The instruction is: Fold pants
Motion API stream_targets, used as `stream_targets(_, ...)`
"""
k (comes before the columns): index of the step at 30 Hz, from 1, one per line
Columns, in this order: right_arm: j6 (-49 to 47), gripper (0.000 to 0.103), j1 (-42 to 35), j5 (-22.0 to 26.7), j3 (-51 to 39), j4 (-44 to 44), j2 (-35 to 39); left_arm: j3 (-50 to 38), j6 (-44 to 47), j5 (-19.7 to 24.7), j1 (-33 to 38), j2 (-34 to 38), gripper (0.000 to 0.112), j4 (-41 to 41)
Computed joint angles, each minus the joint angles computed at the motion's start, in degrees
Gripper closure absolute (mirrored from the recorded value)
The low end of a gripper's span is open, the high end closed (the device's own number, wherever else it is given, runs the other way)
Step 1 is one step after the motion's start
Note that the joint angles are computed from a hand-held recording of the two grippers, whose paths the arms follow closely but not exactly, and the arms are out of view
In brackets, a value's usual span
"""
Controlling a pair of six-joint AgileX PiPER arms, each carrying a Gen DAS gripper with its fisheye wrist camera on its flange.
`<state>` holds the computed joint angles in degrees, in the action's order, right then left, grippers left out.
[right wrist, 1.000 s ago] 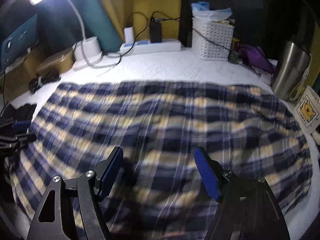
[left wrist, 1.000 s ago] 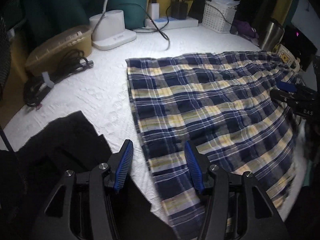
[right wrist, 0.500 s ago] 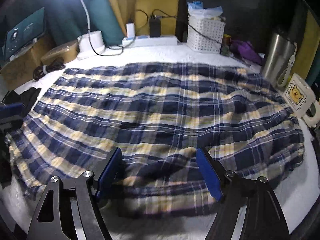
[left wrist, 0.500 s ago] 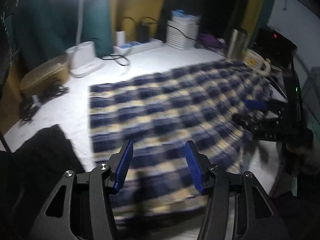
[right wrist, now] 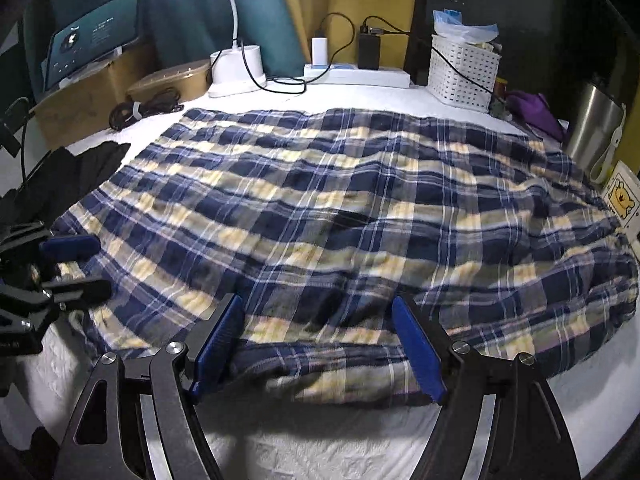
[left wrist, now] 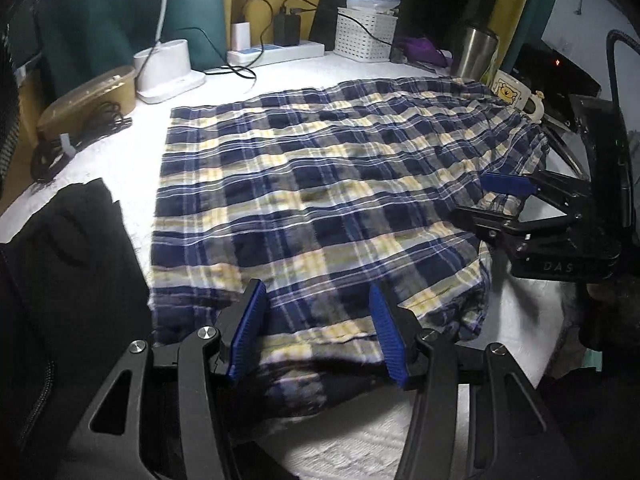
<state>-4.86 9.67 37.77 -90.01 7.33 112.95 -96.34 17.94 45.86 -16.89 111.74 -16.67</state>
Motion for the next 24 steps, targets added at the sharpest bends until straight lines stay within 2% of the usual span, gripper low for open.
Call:
stream_targets(10, -3.1, 0.025, -1.5, -2.9, 6.9, 2.5, -4.7, 5.7, -1.6, -4.6, 0.2, -3.1, 0.059, 3.3)
stream_targets(19, -3.2, 0.025, -3.8, -3.2, 11.7, 2.3, -8.4, 3.1, -5.5, -1.9, -0.8, -3.8, 0.059, 7.1)
stream_targets(24, -2.7, 0.024, -5.4, -3.1, 13.3, 2.2, -10.1, -1.1, -5.6, -0.2, -2.7, -2.6, 0.059, 7.3)
